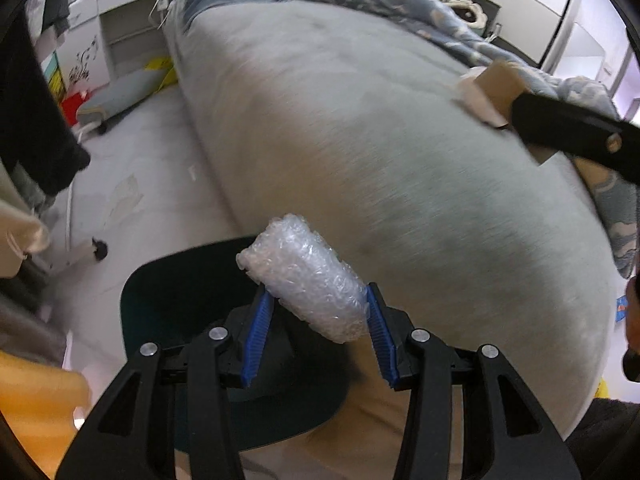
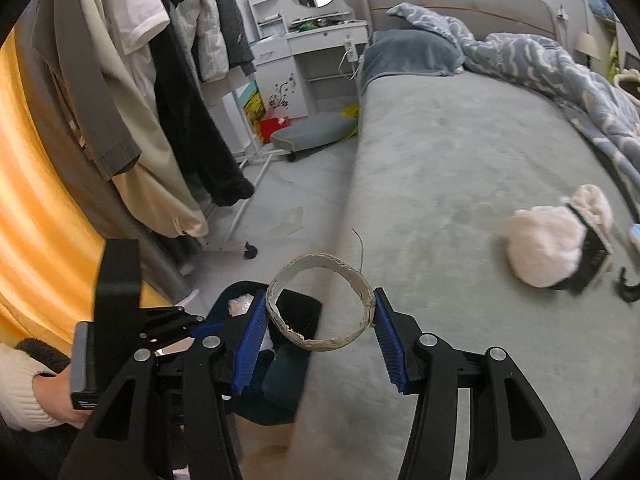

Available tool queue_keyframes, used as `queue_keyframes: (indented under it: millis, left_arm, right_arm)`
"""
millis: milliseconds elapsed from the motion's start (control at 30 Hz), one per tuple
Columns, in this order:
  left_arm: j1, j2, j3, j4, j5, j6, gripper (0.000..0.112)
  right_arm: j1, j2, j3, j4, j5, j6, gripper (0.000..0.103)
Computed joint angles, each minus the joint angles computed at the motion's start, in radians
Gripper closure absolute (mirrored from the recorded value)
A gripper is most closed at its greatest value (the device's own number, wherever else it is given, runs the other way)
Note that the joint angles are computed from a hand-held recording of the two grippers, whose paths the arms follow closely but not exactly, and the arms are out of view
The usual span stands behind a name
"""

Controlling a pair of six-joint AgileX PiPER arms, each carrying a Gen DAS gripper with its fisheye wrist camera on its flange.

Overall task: Collect trash
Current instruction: 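Carry the bubble wrap to the green bin and release it with the left tool, then open the right tool over the green bin to drop the tape core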

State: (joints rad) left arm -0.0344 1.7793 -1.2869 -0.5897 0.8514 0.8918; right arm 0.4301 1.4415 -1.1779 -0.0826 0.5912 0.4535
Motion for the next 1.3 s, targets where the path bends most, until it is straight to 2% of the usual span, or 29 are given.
queue_keyframes:
  millis: [200, 467, 500, 567, 667, 967, 1300]
  left_arm:
    - [0.058, 0.091, -0.068, 0.074, 0.061, -0.049, 0.063]
    - [0.123, 0.183, -0.144, 0.138, 0.175, -0.094, 0.061]
    - [0.127, 0.185, -0.147, 0.139, 0.180, -0.093, 0.060]
    - [0.140, 0.181, -0.143, 0.139, 0.184, -0.083, 0.049]
    - [0.166, 0.194, -0.164, 0.139, 0.184, -0.072, 0.039]
    - [0.250, 0.169, -0.198, 0.110, 0.175, -0.003, 0.036]
    - [0.332, 0.203, -0.303, 0.041, 0.223, 0.061, 0.036]
  right_arm:
    - [0.046, 0.131, -0.111, 0.045, 0.008, 0.011, 0.050]
    - [0.097, 0.282, -0.252, 0.084, 0.058, -0.010, 0.050]
    - [0.099, 0.292, -0.262, 0.083, 0.062, -0.008, 0.050]
    - [0.102, 0.319, -0.288, 0.086, 0.073, -0.004, 0.050]
    - [0.100, 0.352, -0.314, 0.102, 0.076, -0.008, 0.050]
    - [0.096, 0.474, -0.411, 0.163, 0.087, -0.020, 0.050]
    - [0.108, 0.639, -0.566, 0.163, 0.156, 0.013, 0.050]
